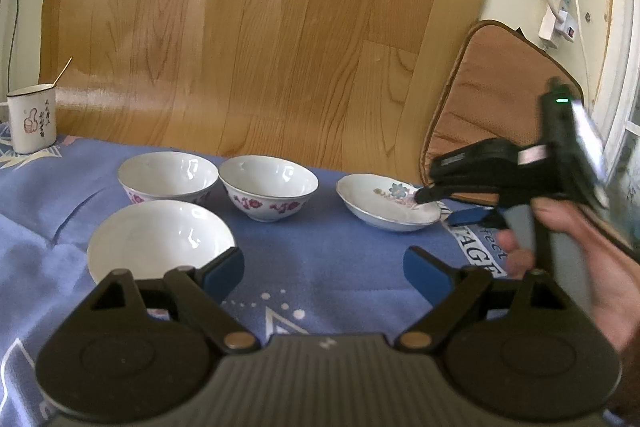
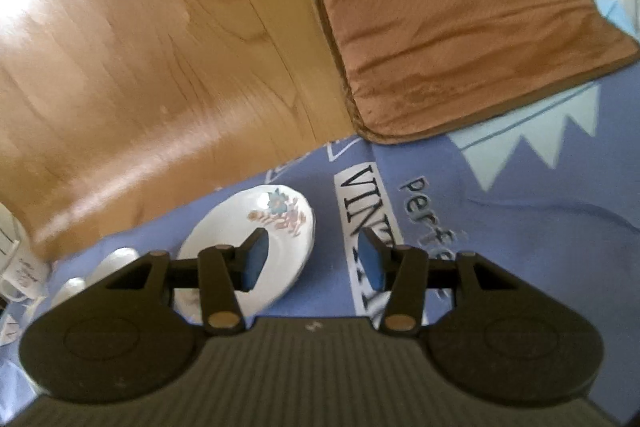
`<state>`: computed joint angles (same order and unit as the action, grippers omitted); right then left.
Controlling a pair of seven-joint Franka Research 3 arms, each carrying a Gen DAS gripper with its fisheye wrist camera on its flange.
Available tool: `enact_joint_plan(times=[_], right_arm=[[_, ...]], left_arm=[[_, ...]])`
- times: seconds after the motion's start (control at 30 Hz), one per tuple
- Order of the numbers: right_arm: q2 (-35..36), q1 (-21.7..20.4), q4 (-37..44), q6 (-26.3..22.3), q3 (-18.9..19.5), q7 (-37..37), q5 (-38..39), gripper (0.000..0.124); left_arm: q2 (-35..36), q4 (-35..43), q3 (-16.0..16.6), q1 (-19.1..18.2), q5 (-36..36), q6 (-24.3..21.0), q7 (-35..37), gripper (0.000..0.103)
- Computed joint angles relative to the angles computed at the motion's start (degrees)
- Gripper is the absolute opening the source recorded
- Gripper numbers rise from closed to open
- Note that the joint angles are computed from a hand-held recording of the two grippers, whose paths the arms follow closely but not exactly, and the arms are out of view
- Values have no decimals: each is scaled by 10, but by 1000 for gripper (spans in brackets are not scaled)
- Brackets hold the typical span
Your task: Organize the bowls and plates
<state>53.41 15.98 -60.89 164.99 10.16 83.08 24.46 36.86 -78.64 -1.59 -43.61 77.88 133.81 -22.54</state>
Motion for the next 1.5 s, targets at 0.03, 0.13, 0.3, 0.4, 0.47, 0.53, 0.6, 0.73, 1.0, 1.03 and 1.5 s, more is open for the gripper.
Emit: enact_joint_plan(times=[0.03, 0.13, 0.3, 0.4, 0.47, 0.53, 0.6, 0.73, 1.0, 1.03, 1.5], right_arm=[[23, 13, 42, -29, -20, 19, -15, 52], [71, 41, 132, -70, -65, 60, -65, 29], [24, 21, 56, -50, -25, 8, -61, 14], [-25, -7, -31, -21, 15, -38, -25, 13], [-61, -27, -96, 2, 38, -72, 3, 14], [-99, -56, -163, 22, 70, -115, 38, 14], [-134, -92, -221, 28, 106, -162, 82, 14], [-199, -156, -325, 38, 168, -274, 164, 14], [-306, -233, -457, -7, 212, -431, 335, 14], [-317, -238, -469, -10, 215, -450, 359, 14], [-372, -208, -518, 36, 194, -762, 663, 27]], left_arm=[[0, 1, 0, 1, 0, 2, 0, 90], [-2, -3, 1, 3, 1, 9, -7, 90], [-9, -14, 2, 6, 10, 17, -22, 89], [-13, -20, 1, 7, 19, 17, -35, 89], [-15, -23, 0, 7, 26, 18, -43, 89], [-18, -28, 0, 6, 36, 16, -55, 89], [-21, -32, 0, 4, 45, 9, -65, 89], [-29, -43, -6, 10, 60, 15, -83, 89], [-25, -40, -15, 19, 67, 37, -64, 89], [-24, -39, -15, 20, 67, 42, -62, 89], [-23, -38, -14, 44, 29, 164, -37, 78]])
